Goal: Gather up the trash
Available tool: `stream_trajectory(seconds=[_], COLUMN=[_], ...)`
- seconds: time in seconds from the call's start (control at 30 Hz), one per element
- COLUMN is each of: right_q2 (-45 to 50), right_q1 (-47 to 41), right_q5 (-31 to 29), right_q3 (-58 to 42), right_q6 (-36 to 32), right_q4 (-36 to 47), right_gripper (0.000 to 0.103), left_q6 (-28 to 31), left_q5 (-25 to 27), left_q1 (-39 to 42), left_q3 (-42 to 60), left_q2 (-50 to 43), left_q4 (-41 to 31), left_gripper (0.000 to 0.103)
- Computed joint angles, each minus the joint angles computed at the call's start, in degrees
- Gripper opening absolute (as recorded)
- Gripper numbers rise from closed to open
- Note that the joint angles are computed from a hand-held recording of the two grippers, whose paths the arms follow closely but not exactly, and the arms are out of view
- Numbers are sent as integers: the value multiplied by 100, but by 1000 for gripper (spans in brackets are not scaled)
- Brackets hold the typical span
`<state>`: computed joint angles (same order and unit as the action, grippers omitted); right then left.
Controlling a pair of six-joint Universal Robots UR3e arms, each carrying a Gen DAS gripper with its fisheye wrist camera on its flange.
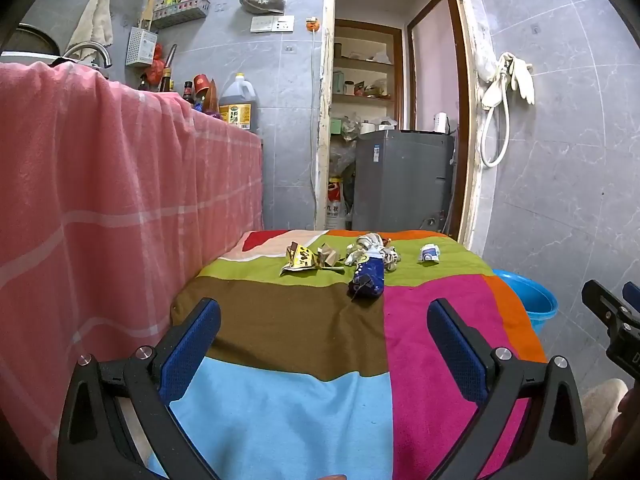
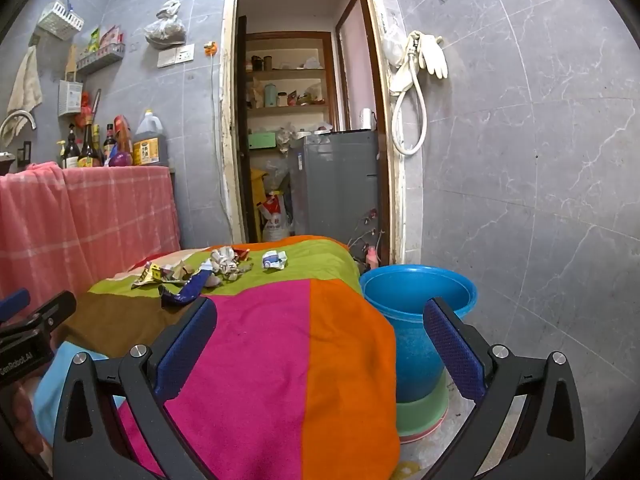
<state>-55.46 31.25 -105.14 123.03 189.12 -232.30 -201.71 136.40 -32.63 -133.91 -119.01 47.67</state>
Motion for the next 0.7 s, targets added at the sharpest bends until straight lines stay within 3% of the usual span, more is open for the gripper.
stream_trajectory(seconds=[0.7], right_q2=[8], right_q1=[12], right_q5=[-16], right_q3=[14], right_q6=[-1], right_q4=[-23], right_gripper=[103], left_q6=[-30], left_q5=[51], left_q1=[-56], left_q3=[55], left_q2=[-48], left_q4=[-24], left_gripper=[101])
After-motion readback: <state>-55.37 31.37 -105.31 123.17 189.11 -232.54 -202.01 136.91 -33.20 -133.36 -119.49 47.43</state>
